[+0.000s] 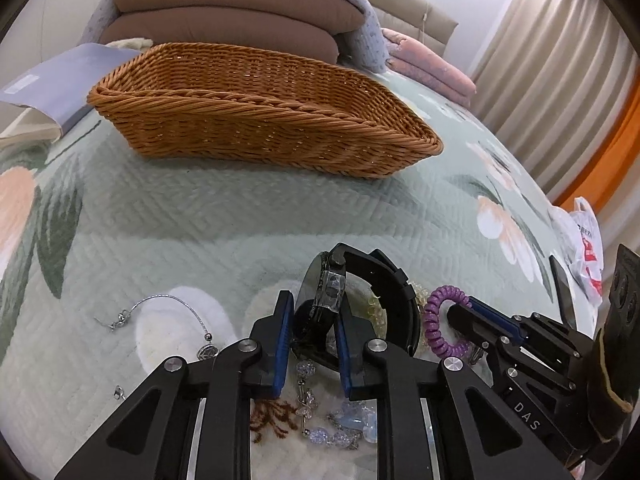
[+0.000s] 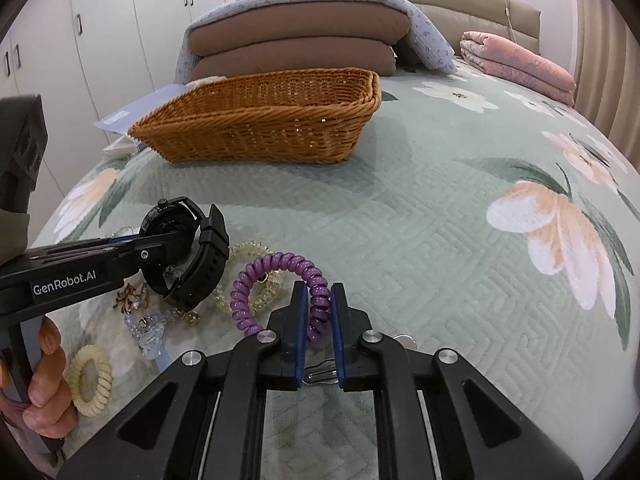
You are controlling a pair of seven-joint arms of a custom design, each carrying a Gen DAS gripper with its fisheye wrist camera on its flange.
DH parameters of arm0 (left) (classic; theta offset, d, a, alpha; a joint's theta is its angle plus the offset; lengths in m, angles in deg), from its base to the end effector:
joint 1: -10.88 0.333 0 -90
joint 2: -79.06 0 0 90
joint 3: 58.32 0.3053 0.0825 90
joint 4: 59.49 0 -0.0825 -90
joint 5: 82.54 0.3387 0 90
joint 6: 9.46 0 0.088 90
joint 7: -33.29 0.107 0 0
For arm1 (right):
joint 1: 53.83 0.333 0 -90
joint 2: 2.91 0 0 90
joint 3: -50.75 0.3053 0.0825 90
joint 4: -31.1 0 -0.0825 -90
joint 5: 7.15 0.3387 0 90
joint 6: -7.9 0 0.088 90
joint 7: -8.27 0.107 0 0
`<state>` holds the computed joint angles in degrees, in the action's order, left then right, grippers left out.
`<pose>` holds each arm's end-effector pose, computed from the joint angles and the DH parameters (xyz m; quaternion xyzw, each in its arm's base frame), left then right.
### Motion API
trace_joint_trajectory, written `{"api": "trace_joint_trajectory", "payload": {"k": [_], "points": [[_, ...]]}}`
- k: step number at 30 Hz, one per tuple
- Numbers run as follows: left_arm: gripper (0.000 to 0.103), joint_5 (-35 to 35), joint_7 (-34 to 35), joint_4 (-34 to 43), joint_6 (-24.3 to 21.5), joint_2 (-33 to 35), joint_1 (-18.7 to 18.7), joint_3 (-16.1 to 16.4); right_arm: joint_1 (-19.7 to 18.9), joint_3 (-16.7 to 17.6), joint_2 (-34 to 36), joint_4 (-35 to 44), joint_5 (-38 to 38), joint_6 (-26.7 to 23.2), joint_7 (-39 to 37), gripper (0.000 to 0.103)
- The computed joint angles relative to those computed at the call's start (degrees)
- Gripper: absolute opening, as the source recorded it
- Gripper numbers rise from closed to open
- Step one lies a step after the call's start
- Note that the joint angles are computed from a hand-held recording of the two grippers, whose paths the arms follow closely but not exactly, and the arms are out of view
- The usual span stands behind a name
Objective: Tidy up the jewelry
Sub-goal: 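Grasp the black watch with the left tool while the right tool grasps the purple coil, then carry the watch and purple coil into the basket and release both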
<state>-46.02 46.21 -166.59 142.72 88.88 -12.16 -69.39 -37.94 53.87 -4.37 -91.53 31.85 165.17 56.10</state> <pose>0.4943 -0.3462 0.5009 -0.7478 0.5582 -0.3258 0.1519 0.5156 0.1513 0.4934 -0.8053 0.4677 -0.1242 0.3424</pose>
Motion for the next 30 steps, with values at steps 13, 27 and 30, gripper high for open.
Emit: {"api": "trace_joint_trajectory", "payload": {"k": [13, 27, 30], "points": [[0.020, 11.80, -11.13, -3.75, 5.75, -5.61, 1.62, -0.25, 0.57, -1.44, -2.56, 3.25, 12.81, -0.90, -8.71, 0.012], [0.020, 10.42, 0.14, 8.42, -3.56, -4.84, 6.73, -0.83, 0.07, 2.72, 15.78, 33.02, -4.36, -1.64, 10.45, 0.012], [0.020, 7.80, 3.85, 12.55, -4.11, -1.15, 7.24, 0.61, 0.59, 3.03, 22.49, 41.51, -10.57, -3.69, 16.85, 0.012]]}}
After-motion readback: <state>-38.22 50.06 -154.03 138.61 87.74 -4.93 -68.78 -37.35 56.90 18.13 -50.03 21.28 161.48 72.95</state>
